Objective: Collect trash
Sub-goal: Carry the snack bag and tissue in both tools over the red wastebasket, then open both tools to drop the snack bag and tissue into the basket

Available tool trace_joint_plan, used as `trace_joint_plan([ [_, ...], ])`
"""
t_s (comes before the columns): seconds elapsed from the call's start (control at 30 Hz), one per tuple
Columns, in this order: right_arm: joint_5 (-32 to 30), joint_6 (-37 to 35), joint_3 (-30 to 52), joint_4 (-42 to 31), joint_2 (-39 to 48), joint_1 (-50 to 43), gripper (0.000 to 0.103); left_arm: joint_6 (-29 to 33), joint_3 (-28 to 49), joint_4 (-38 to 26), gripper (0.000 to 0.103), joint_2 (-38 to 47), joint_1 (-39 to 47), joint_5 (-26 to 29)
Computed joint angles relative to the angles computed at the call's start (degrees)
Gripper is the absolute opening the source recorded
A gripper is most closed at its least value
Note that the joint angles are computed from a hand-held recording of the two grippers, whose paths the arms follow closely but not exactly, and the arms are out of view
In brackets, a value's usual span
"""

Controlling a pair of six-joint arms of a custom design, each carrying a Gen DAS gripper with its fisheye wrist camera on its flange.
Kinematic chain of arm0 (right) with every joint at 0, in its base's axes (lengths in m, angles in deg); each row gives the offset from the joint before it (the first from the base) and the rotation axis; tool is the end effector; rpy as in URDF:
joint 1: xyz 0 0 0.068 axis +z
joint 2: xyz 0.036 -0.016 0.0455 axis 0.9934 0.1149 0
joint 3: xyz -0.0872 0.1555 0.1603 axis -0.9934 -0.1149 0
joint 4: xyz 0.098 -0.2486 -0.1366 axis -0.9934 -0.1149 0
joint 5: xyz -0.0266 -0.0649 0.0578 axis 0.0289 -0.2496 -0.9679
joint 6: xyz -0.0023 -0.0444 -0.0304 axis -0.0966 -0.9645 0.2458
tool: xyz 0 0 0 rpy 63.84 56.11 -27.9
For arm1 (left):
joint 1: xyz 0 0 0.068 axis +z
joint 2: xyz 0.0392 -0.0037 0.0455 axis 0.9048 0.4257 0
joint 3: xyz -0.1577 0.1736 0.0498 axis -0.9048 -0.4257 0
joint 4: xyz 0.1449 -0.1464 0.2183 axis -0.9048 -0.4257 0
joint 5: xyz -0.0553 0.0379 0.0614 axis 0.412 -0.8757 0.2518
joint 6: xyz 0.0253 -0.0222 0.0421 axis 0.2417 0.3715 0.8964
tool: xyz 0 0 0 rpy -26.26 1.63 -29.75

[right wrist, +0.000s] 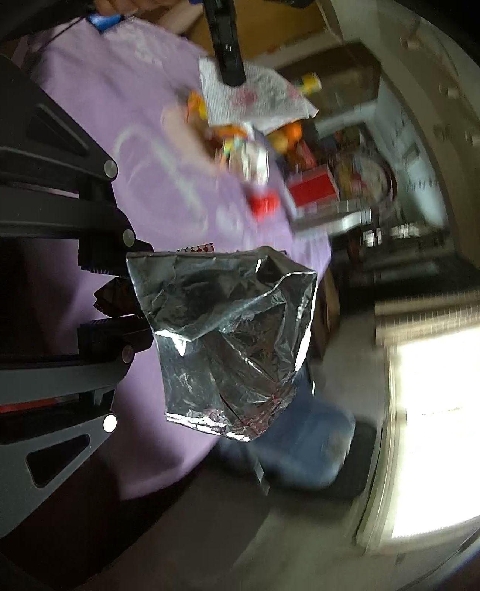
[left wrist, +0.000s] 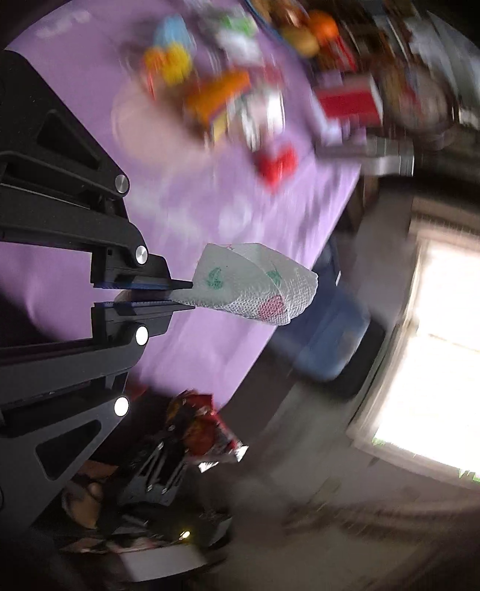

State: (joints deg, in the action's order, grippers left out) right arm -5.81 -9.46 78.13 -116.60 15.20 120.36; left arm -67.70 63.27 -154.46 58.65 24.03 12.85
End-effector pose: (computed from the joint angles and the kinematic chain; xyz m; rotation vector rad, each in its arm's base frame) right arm 0.1839 0.1337 0.4102 -0.3072 2.2589 0.3971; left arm 0.1542 -0.1254 0.4867 0.1569 2.3796 -0.4055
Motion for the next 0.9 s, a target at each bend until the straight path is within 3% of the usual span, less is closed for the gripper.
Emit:
trace_joint_plan([
  [0.17, -5.5, -5.5, -8.5, -6.8, -10.3, -18.4, 0.018, 2.4, 2.1, 6.3, 0.005, 12.3, -10.6, 3.8],
  [0.4, -18.3, -16.8, -23.5, -9.0, -14.5, -45.2, 0.018, 5.0, 9.6, 10.7, 0.005, 33.5, -16.9, 11.8],
  [0.53, -24.2, -20.9, -32.5, -7.1, -9.6, -55.8, 0.018, 7.0, 15.2, 10.5, 0.005, 45.6, -18.4, 14.9],
  [0.67, -26.6, -21.2, -39.4, -1.9, -2.8, -59.8, 0.018, 8.7, 24.1, 6.5, 0.005, 60.2, -17.7, 16.4],
  [0.83, -28.6, -19.3, -42.0, 4.8, 6.6, -61.7, 0.018, 9.8, 30.7, 4.0, 0.005, 71.2, -16.2, 17.8],
  [0.9, -28.8, -19.7, -41.4, 6.7, 10.6, -62.2, 0.018, 10.1, 39.2, 0.5, 0.005, 78.6, -15.8, 17.5],
])
